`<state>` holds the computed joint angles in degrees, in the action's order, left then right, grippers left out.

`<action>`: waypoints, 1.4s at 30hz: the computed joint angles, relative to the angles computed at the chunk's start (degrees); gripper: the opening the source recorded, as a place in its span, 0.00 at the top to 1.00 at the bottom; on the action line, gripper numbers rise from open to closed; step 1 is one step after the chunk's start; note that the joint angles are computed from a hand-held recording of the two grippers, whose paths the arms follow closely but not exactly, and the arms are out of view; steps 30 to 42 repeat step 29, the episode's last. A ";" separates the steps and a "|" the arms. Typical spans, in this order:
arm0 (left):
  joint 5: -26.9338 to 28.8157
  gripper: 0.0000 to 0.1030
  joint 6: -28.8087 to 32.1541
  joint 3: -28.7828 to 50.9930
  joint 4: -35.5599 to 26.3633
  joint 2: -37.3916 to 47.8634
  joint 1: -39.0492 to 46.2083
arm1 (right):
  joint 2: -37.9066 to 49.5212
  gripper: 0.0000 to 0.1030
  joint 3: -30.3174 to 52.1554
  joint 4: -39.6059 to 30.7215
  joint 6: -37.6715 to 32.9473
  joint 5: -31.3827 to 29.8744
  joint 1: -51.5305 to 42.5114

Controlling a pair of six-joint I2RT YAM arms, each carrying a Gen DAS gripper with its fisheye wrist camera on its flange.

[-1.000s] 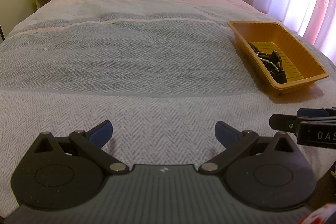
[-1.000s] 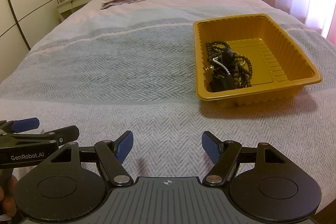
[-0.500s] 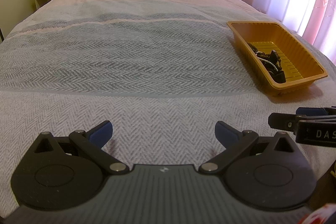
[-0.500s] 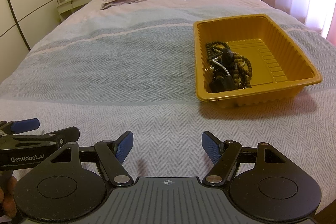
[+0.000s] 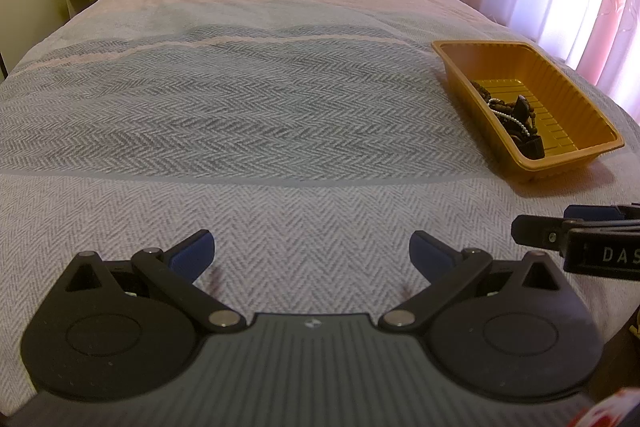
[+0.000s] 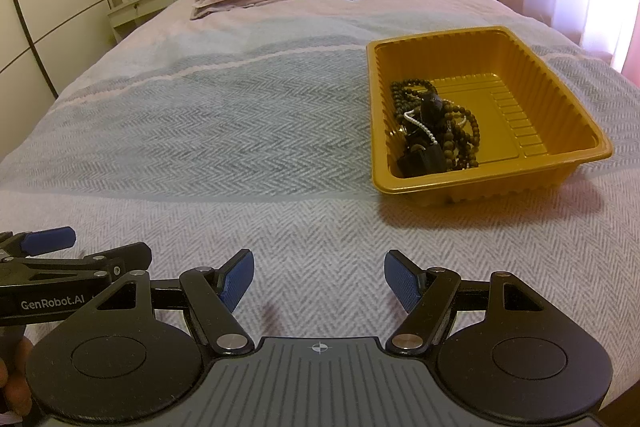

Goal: Organize jewelry

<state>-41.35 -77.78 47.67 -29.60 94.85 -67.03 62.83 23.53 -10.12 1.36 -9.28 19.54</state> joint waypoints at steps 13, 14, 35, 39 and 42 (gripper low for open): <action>-0.10 0.00 0.18 0.28 0.01 0.24 0.00 | 0.00 0.30 0.27 -0.17 -0.17 -0.24 -0.25; -0.12 0.00 0.26 0.29 -0.03 0.18 -0.02 | -0.05 0.30 0.24 -0.17 -0.18 -0.25 -0.27; -0.81 0.00 0.83 -1.44 1.89 -1.05 0.23 | -0.11 0.30 0.27 -0.38 -0.23 -0.27 -0.29; -0.81 0.00 0.83 -1.44 1.89 -1.05 0.23 | -0.11 0.30 0.27 -0.38 -0.23 -0.27 -0.29; -0.81 0.00 0.83 -1.44 1.89 -1.05 0.23 | -0.11 0.30 0.27 -0.38 -0.23 -0.27 -0.29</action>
